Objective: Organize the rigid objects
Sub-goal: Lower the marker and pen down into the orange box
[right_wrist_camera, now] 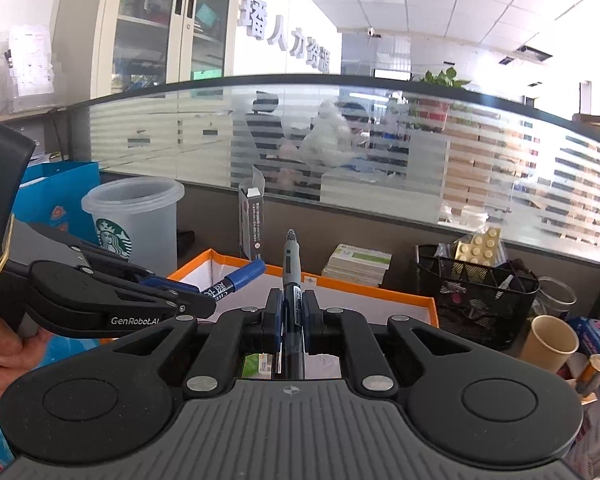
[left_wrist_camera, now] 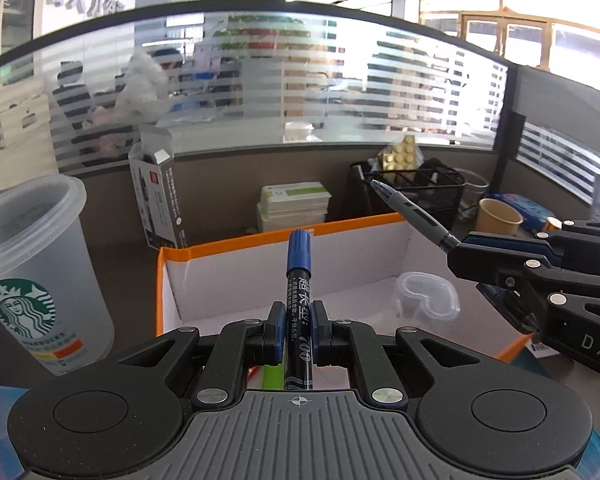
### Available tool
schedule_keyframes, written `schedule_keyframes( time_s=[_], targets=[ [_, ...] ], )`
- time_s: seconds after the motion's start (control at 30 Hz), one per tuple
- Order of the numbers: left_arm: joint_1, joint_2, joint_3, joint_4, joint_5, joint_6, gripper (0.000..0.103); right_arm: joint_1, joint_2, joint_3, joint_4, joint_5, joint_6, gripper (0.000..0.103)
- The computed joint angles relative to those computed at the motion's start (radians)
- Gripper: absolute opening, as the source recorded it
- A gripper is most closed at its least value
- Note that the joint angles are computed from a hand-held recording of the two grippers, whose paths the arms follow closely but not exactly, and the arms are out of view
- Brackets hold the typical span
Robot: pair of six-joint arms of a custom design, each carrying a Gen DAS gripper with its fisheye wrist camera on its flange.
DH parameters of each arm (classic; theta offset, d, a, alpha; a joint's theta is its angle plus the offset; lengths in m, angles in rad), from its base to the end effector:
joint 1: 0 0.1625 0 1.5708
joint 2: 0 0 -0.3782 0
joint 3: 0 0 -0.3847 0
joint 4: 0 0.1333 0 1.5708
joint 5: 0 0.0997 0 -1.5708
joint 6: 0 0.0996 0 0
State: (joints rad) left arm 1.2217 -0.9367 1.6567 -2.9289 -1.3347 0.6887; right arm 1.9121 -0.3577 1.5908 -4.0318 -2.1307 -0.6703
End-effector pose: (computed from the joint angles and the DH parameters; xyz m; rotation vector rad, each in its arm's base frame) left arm -0.0755 -0.6653 0.1951 1.2424 2.3879 -0.8218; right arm 0.2748 -0.5335 -0.0025 0.6364 -2.0154 1.3427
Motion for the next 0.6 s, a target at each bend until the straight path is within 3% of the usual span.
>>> schedule_keyframes(
  time_s=[0.6],
  targets=[
    [0.014,0.13,-0.131,0.074,0.074,-0.009,0.01,-0.065,0.034,-0.129,0.244,-0.013,0.068,0.009]
  ],
)
